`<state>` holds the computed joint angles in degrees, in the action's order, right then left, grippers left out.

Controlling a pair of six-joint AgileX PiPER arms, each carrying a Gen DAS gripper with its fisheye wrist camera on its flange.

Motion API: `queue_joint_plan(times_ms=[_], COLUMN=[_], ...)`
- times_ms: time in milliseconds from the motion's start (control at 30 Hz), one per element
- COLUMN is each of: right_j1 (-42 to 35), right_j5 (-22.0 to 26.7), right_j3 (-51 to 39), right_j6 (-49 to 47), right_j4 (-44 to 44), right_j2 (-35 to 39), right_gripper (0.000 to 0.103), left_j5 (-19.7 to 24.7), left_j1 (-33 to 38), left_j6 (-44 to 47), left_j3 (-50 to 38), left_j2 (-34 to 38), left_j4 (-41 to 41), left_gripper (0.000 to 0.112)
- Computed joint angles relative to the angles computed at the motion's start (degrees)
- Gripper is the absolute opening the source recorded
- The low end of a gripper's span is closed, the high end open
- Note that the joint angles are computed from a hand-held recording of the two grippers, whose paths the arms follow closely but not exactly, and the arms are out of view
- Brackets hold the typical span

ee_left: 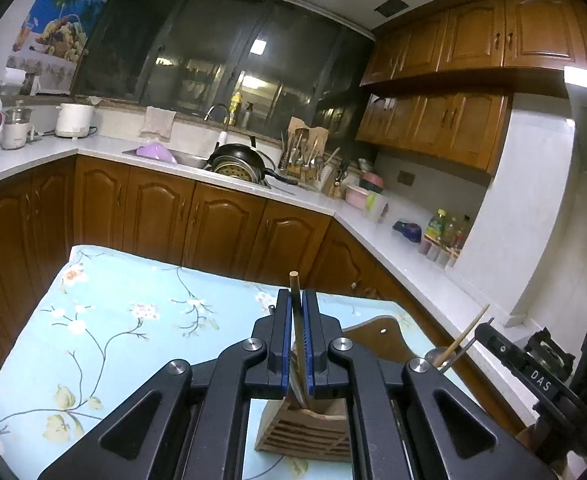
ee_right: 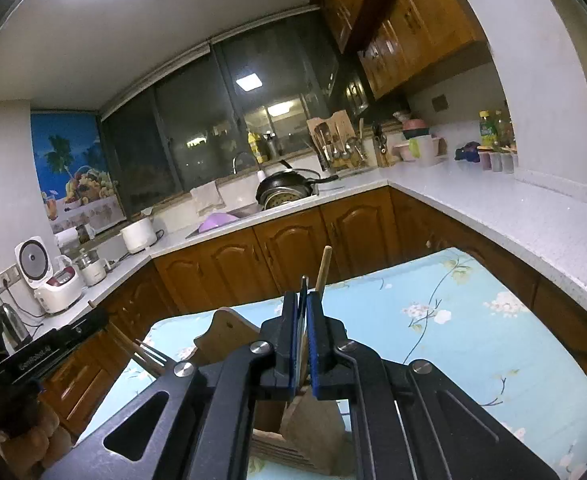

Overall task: Organize utensils
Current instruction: 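Open both tools to drop the chopsticks into the holder, then move both open tools back down to the remaining chopsticks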

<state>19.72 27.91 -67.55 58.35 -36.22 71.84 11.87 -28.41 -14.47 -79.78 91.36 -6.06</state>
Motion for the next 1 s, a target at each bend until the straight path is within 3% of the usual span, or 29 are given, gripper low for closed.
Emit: queue_joint_plan(times_ms=[167,333,400,467,500,533,567,600,800,1000], right_j1=[-0.6,-0.8,-1.2,-1.3,-1.4,-1.2,-0.9,-0.9,0.9,5.7], right_j5=[-0.5,-0.2,-0.7,-0.8,-0.8,-0.6,-0.4,-0.3,2.2,7.9], right_j3=[0.2,0.3,1.2,2.1,2.6,3.0,3.3,3.9,7.5,11.7], right_j6=[-1.4,-2.5,-3.0,-2.5,-2.4,-1.5,-1.0,-0.8,-1.5,0.5], right_j4=[1.6,3.4,4.6,4.5,4.3,3.4,2.8,2.5,2.5,1.4], right_j2=[-0.1,-0.4,-1.4,-3.0,-3.9,-4.9,-5.8,-7.0,-14.1,-20.9], right_gripper=[0.005,0.015,0.027,0.041,0.051,0.056,0.067,0.077,0.093,0.095], left_j5=[1.1,3.7,4.2,4.4,4.2,3.5,3.1,2.8,1.4,3.8], left_j1=[0.7,1.4,1.6,2.1,2.0,1.7,1.4,1.4,2.7,3.3], left_j6=[1.9,4.7,5.8,10.7,10.1,7.3,3.8,2.2,5.9,4.3], left_j3=[-1.2,-3.1,-2.8,-2.3,-1.8,-0.8,0.2,1.2,11.4,19.9], left_j2=[0.4,0.9,0.3,-0.7,-1.6,-2.4,-3.6,-4.7,-13.2,-21.7], left_j4=[-1.2,-3.7,-5.2,-10.4,-9.6,-6.5,-2.6,-1.0,-5.9,-7.2], left_gripper=[0.004,0.006,0.012,0.029,0.032,0.04,0.052,0.056,0.067,0.071])
